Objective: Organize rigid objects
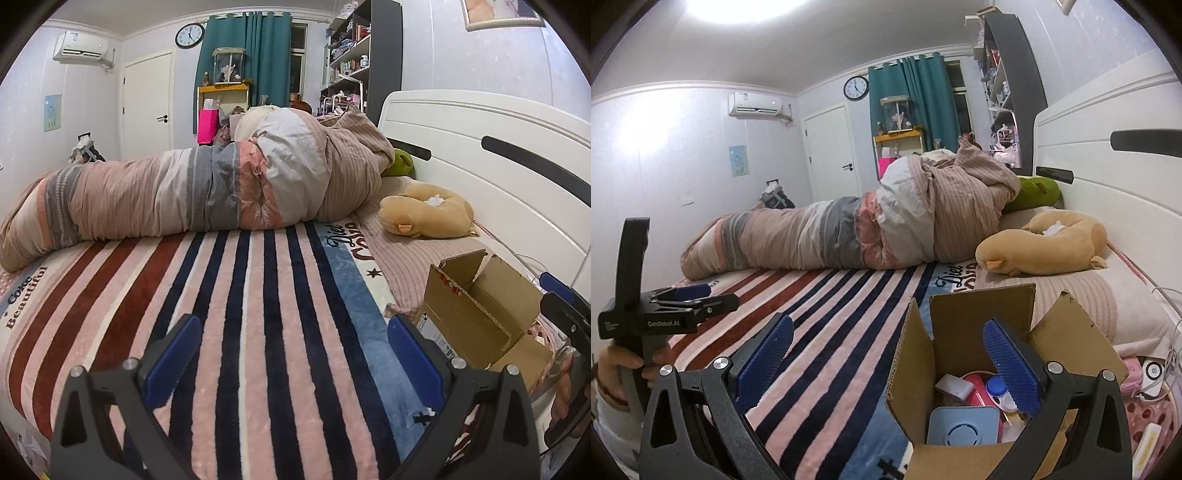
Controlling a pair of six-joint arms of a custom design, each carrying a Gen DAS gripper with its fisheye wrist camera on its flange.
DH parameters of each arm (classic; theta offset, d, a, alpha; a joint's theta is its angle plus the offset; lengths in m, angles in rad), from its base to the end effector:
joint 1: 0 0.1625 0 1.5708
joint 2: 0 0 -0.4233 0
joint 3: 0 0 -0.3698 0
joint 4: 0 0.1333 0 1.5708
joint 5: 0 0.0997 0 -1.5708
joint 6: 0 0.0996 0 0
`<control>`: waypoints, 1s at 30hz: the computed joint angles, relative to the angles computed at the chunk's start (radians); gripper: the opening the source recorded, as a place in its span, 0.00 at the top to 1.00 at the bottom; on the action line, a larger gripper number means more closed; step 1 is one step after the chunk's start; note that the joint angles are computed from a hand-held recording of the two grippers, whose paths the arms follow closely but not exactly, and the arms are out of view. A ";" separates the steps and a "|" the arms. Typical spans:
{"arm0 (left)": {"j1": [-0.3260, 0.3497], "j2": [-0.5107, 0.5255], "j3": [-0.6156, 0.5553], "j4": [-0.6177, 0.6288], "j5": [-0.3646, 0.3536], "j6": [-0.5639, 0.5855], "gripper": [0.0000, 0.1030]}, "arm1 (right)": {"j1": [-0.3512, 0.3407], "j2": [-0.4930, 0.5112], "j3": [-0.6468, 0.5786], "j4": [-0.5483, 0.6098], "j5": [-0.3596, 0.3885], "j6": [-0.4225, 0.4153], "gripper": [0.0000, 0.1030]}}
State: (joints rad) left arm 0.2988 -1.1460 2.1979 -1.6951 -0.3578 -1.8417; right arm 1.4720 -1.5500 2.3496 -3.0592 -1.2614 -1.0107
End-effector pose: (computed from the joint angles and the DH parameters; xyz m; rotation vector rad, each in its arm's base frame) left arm -0.3058 -0.3313 0.1264 0.0978 1.9889 -1.2918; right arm 0.1230 -0.4180 0.3107 1.3873 -2.4695 1.0946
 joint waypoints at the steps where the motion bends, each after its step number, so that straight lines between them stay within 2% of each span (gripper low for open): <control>1: 0.001 0.000 -0.002 0.008 0.001 -0.002 0.02 | 0.000 0.000 -0.001 0.001 0.001 -0.001 0.00; 12: -0.003 -0.003 -0.009 0.037 -0.001 -0.018 0.02 | -0.002 -0.006 0.001 -0.001 0.001 0.000 0.00; 17: -0.007 -0.012 -0.013 0.088 -0.003 -0.047 0.02 | -0.006 -0.005 -0.005 0.009 0.005 -0.005 0.00; 30: -0.009 -0.008 -0.015 0.092 -0.004 -0.050 0.02 | -0.013 -0.005 -0.017 0.024 0.009 -0.012 0.00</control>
